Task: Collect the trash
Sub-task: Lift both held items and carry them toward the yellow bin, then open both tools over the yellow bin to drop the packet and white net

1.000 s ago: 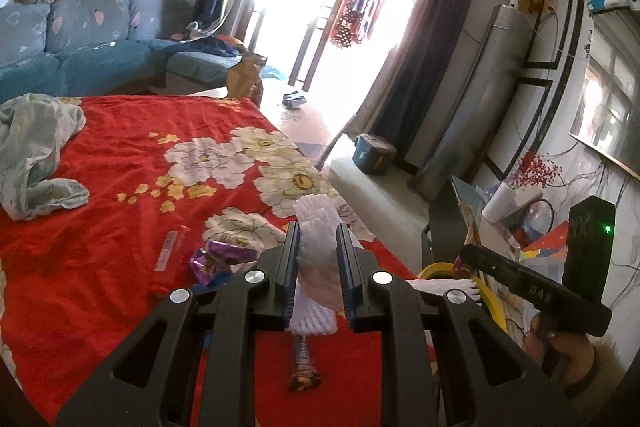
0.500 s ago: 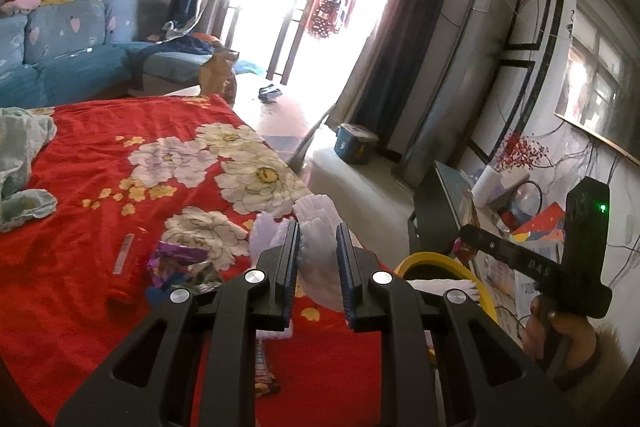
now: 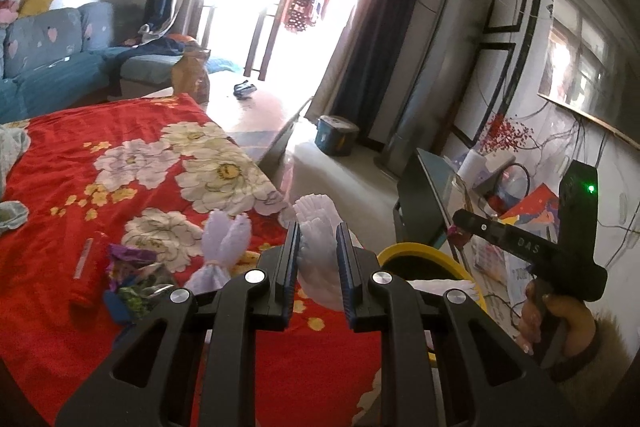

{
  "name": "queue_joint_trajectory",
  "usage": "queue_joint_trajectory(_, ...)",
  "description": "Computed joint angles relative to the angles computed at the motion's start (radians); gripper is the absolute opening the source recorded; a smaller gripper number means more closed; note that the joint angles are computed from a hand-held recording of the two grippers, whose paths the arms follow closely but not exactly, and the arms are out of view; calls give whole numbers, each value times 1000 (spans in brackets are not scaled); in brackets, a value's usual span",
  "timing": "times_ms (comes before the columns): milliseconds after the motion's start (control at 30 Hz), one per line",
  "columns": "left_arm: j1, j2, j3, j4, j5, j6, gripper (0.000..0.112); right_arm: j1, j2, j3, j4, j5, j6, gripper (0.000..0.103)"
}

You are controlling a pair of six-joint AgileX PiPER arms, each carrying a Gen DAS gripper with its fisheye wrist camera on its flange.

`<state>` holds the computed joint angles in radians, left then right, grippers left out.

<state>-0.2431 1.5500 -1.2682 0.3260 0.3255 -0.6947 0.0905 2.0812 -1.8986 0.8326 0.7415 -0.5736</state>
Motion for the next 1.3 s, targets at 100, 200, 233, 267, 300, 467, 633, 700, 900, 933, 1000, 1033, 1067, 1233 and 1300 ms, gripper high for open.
queue_joint_trajectory(100,-20,20,-16,16,2,-6,18,-9,4,2,-13,-15,13,17)
queue_joint_trajectory(200,-43,44,-38,29,7,-6,18,-19,14,-9,-32,-19,39,17)
queue_joint_trajectory(233,-47,50,-44,30,9,-4,18,-22,18,-10,-40,-22,48,17)
queue_joint_trajectory(267,-56,62,-53,35,12,-4,18,-24,20,-12,-47,-24,57,17)
queue_joint_trajectory(300,-63,71,-64,35,16,1,18,-27,24,-14,-51,-25,61,17)
queue_joint_trajectory(467,-94,121,-113,34,24,22,18,-42,40,-24,-85,-38,97,17)
queue_joint_trajectory(633,-133,178,-170,43,38,30,18,-61,56,-30,-120,-50,140,17)
queue_joint_trajectory(700,-150,201,-192,50,44,28,18,-70,64,-32,-137,-55,162,17)
queue_joint_trajectory(900,-182,269,-248,43,57,43,18,-101,86,-36,-166,-68,205,17)
queue_joint_trajectory(933,-185,278,-254,38,59,48,18,-105,89,-36,-167,-68,208,17)
queue_joint_trajectory(1000,-194,298,-271,33,66,53,18,-117,99,-41,-172,-67,217,17)
queue_joint_trajectory(1033,-199,309,-281,34,70,54,18,-120,103,-42,-177,-68,224,17)
queue_joint_trajectory(1067,-203,317,-288,34,74,53,18,-124,108,-45,-183,-68,233,17)
queue_joint_trajectory(1233,-222,368,-334,15,86,76,18,-143,138,-67,-206,-52,264,17)
queue_joint_trajectory(1300,-229,389,-355,10,95,83,18,-149,148,-73,-209,-44,269,17)
